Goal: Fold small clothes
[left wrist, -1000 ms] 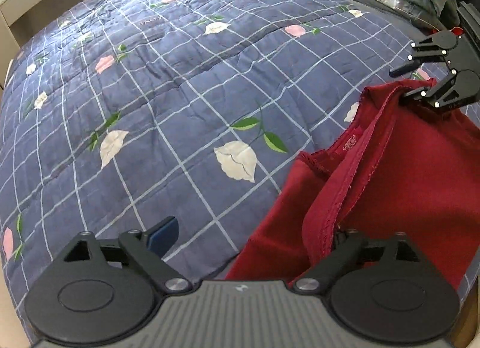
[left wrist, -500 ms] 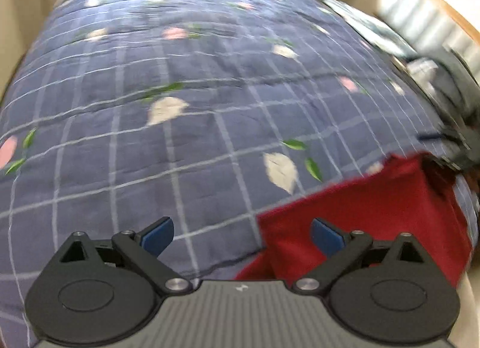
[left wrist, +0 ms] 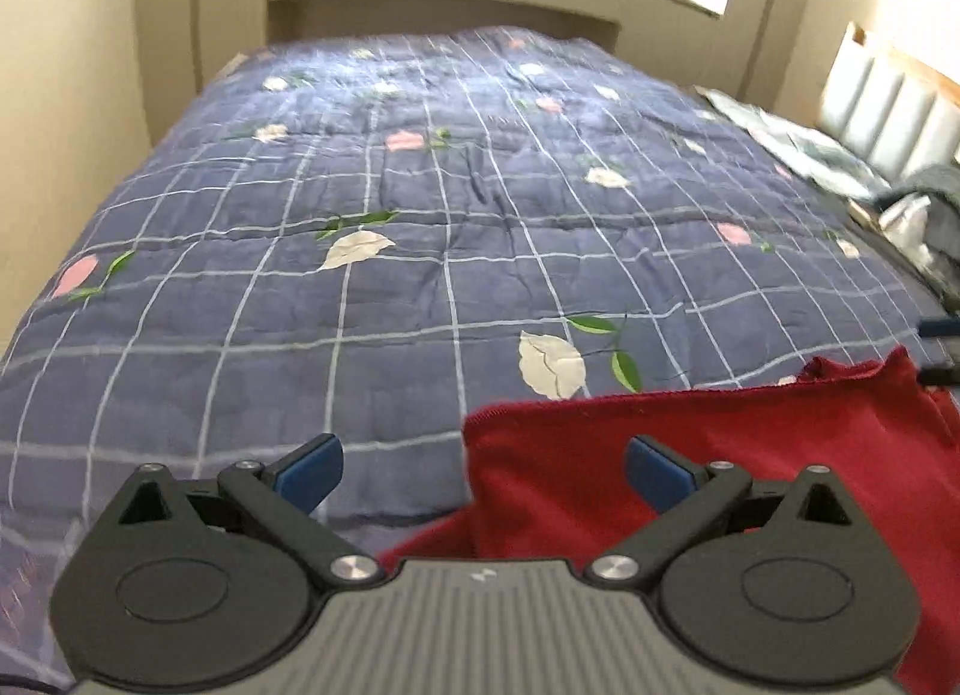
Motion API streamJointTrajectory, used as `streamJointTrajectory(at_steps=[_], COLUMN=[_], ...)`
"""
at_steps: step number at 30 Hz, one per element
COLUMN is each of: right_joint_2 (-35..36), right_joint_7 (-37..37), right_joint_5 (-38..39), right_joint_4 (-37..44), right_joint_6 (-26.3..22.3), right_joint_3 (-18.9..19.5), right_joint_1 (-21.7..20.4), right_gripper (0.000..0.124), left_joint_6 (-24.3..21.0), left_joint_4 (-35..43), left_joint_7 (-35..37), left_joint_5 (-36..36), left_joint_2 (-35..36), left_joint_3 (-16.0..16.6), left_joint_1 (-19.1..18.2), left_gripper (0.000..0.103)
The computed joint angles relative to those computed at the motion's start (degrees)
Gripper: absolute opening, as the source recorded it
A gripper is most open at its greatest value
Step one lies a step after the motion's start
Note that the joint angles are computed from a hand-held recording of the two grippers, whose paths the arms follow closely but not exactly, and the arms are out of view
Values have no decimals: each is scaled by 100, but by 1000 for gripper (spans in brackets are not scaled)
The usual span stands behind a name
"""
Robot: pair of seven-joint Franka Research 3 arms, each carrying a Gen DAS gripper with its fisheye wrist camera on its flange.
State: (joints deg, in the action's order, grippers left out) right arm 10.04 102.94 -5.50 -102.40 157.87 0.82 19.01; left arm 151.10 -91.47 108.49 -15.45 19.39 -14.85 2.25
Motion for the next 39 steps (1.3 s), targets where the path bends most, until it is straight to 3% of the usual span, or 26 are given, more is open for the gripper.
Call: streamJointTrajectory(at_steps=[4, 7, 10, 13, 19, 25, 27, 29, 31, 34, 39], right_joint_2=[-130, 44, 304, 435, 408, 355, 242, 21, -270, -608, -748], right_joint_7=[2312, 3382, 4155, 4220, 4459, 4334, 4220, 4591, 4829, 4560, 4663], right_joint_5=[-3132, -4455, -5331, -5208, -4767, -4420, -4445, -4973, -5177, -4932, -5243], right_joint_4=[-474, -352, 0, 53, -215, -331, -344, -351, -495, -696, -616], right_joint_6=[344, 333, -95, -10, 586, 845, 686, 219, 40, 76, -106], right_joint_3=[-686, -811, -829, -692, -662, -797, -808, -836, -688, -346, 200], right_joint_1=[620, 686, 723, 492, 244, 319, 375, 540, 524, 385, 347], right_gripper=[102, 102, 102, 102, 102, 102, 102, 102, 102, 102, 102], left_joint_6=[815, 805, 1173, 1285, 1481, 1587, 1648, 1807, 1827, 1633, 1248], left_joint_4=[-527, -455, -648, -742, -822, -877, -982, -1225, -1467, -1819, -2471], left_joint_7=[-1318, -2803, -3103, -3390, -3564, -3534, -3619, -4294, -4759, -4663, -4950], left_joint_5=[734, 1746, 2132, 2567, 2747, 2684, 2631, 3146, 3523, 3405, 3664], left_joint_2=[-73, 82, 72, 49, 70, 43, -97, -390, -703, -1211, -2100], left_joint_3=[444, 980, 932, 900, 716, 537, 549, 1000, 1160, 901, 754], left_joint_1=[-472, -916, -848, -814, -630, -452, -440, -790, -902, -704, -656], left_gripper=[102, 103, 103, 103, 103, 103, 103, 103, 103, 103, 103])
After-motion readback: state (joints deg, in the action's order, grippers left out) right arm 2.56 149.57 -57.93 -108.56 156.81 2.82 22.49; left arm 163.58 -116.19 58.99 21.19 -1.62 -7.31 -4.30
